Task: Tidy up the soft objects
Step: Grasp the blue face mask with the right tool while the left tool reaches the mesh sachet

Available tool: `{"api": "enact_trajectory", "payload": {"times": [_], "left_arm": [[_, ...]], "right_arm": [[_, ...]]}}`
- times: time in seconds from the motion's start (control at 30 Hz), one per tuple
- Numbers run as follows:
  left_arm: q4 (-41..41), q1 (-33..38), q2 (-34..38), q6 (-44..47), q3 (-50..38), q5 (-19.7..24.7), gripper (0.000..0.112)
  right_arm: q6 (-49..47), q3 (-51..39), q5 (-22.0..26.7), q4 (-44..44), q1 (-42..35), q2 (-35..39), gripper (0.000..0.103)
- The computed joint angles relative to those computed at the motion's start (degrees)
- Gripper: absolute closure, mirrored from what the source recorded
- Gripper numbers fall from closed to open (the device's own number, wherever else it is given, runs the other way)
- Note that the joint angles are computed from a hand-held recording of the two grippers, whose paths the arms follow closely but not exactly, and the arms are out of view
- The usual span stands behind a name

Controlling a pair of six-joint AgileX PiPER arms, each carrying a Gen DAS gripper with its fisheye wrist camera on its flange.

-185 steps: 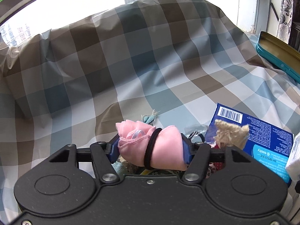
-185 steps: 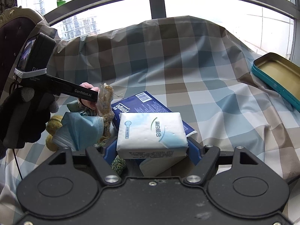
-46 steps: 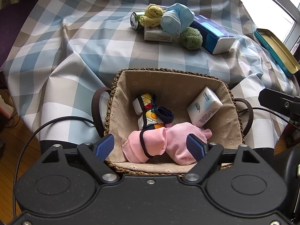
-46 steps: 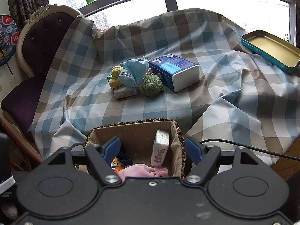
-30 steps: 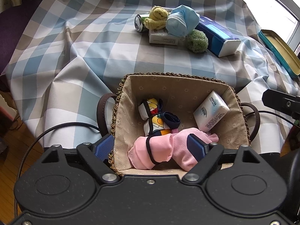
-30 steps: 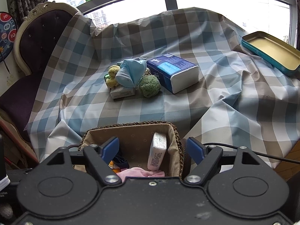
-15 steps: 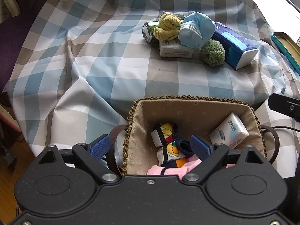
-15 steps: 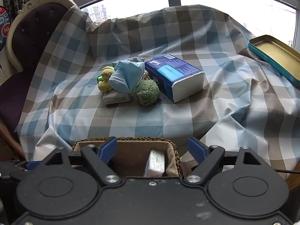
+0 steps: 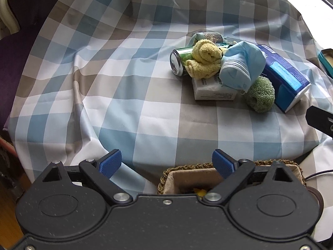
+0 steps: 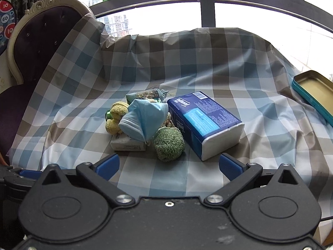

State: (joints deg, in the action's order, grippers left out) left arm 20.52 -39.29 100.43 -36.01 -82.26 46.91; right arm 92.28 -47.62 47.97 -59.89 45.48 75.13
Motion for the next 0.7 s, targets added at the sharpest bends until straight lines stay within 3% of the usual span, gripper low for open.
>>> {"api": "enact_trajectory", "payload": {"times": [0.7], "left_arm": [[-4.0,6.3,9.0,5.6,-10.3,1.6,0.022]], "right_arm": [[6.6,-9.2,-16.1,-26.5,-12.8,22.1,0.000]]}}
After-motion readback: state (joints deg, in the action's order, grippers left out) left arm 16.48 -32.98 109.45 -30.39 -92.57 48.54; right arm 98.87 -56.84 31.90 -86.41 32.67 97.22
